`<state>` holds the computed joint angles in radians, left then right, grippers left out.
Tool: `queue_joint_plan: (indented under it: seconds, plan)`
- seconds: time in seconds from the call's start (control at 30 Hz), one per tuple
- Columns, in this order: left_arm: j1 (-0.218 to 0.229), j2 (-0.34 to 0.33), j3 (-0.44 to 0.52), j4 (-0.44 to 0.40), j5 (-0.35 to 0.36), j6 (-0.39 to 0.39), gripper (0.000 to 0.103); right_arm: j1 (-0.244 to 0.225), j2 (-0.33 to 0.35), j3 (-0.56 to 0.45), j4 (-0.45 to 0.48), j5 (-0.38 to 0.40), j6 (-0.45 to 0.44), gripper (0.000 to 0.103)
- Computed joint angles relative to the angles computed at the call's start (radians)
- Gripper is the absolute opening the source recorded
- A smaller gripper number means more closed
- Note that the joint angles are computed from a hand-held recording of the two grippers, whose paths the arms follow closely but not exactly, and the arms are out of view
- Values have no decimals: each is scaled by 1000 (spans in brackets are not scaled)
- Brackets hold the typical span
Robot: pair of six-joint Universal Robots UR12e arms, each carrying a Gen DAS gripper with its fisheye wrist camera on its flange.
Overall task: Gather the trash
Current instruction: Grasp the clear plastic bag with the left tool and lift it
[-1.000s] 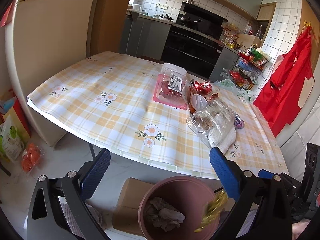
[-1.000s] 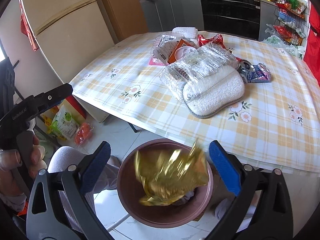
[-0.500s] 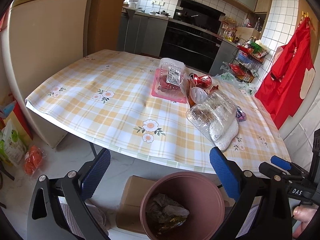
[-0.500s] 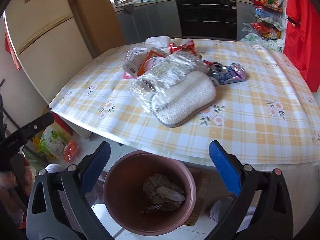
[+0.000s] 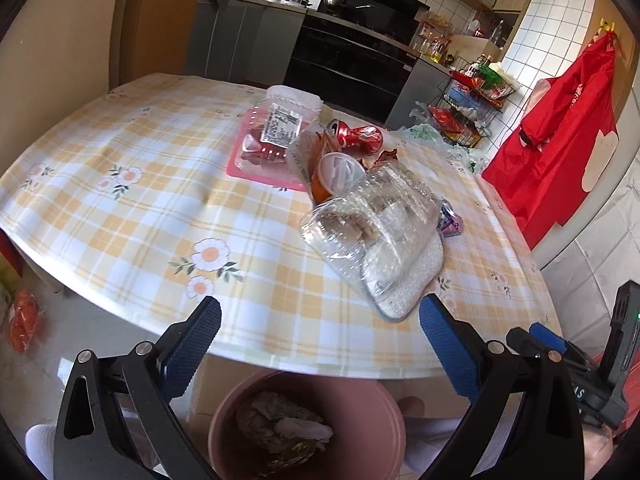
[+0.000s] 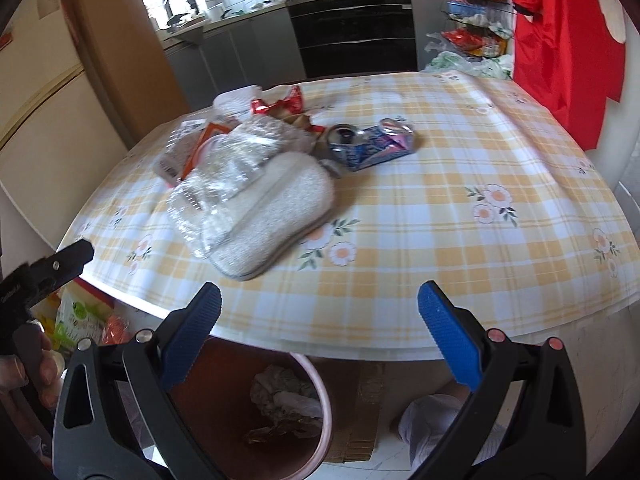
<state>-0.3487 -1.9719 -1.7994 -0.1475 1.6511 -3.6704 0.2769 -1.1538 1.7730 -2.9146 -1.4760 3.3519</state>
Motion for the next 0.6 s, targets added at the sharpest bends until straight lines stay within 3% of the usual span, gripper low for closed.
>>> queue_joint_plan:
  seconds: [0.1, 0.23, 0.47, 0.6]
  plan:
    - [8, -55, 68, -11, -44, -30, 96, -14, 5, 0, -4, -13, 16, 97]
    - [27, -120, 146, -60, -110, -109, 86, -31, 12, -1, 0, -26, 38, 97]
    - [63, -187, 208, -96, -210, -271, 85, -47, 27, -8, 21, -35, 57, 97]
    - [84, -194, 196, -40, -300, -330, 68, -51, 34, -13, 23, -32, 62, 97]
